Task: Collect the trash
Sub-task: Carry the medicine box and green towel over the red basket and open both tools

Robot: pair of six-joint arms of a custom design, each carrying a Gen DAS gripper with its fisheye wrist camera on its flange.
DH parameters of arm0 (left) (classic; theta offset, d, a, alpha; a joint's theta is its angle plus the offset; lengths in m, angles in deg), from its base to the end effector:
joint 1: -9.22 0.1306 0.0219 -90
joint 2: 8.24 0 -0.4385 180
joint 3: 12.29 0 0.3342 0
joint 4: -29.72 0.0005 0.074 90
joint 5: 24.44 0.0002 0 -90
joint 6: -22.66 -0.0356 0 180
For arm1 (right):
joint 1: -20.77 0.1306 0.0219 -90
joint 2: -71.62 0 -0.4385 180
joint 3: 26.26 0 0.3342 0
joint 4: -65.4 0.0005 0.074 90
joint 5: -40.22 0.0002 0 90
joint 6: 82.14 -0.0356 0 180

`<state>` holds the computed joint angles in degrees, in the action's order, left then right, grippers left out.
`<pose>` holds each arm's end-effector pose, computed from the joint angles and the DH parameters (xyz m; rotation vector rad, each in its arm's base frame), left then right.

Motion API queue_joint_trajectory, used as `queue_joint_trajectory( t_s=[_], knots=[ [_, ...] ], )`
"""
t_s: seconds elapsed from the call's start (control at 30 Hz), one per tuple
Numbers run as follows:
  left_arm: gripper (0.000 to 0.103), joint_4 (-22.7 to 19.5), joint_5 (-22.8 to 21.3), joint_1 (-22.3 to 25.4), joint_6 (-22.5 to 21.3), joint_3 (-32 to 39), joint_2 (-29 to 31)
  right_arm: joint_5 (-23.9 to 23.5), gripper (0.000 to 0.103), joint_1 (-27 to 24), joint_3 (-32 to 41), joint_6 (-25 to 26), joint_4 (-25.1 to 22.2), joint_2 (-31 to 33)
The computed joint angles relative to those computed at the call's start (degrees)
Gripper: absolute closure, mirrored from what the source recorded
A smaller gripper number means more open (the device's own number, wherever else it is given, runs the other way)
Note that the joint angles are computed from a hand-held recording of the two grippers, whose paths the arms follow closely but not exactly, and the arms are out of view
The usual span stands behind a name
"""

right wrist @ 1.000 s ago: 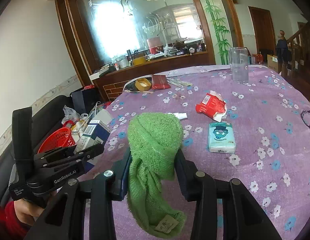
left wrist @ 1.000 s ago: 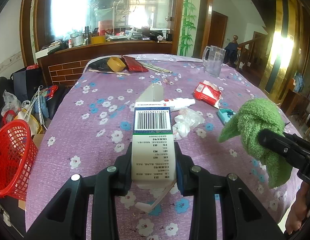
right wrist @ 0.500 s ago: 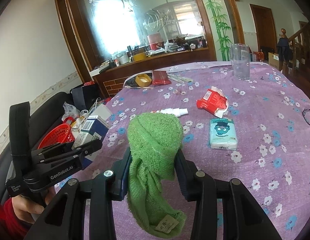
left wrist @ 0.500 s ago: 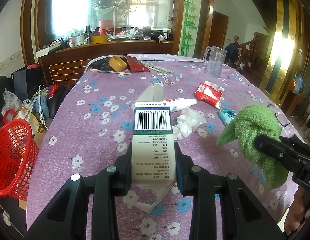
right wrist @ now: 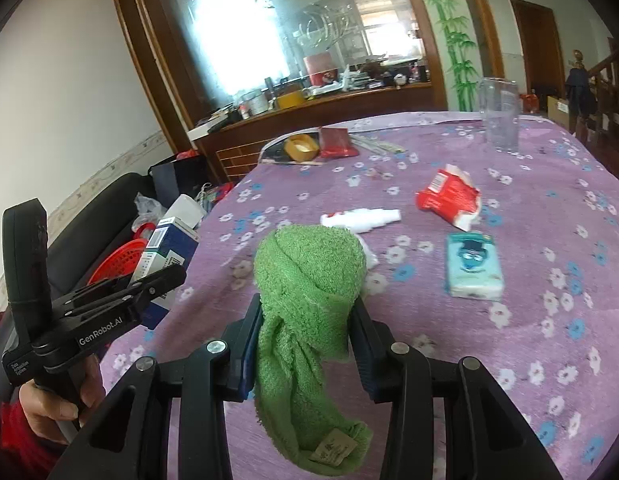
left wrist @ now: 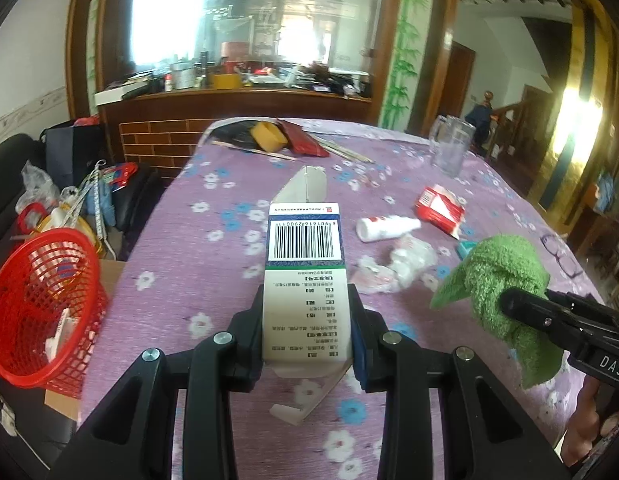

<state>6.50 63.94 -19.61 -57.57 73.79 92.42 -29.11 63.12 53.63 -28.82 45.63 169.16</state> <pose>0.4496 -0.2469 0.4101 0.3574 2.2228 -0.3345 0.3658 0.3157 0.3986 0.0888 2.1993 0.3807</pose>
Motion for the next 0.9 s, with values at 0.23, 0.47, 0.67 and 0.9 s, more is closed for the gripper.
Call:
queue_joint_trajectory(
  t_s=[0.23,0.47,0.67,0.9],
  knots=[
    [0.07,0.8,0.3,5.1,1.3,-1.3,-2.7,-4.3,0.059,0.4,9.3,2.7,-3.6,5.0],
    [0.07,1.3,-0.3,13.1,2.9,-4.0,-5.5,-9.1,0.059,2.2,25.2,7.1,-10.1,13.7],
    [0.07,0.2,1.9,21.2,5.2,-5.1,-5.2,-13.9,0.059,3.8,41.6,10.1,-18.2,23.0],
    [0.07,-1.0,4.5,26.4,5.0,-4.7,-3.9,-18.6,0.059,4.9,65.1,11.4,-30.5,35.9]
  ],
)
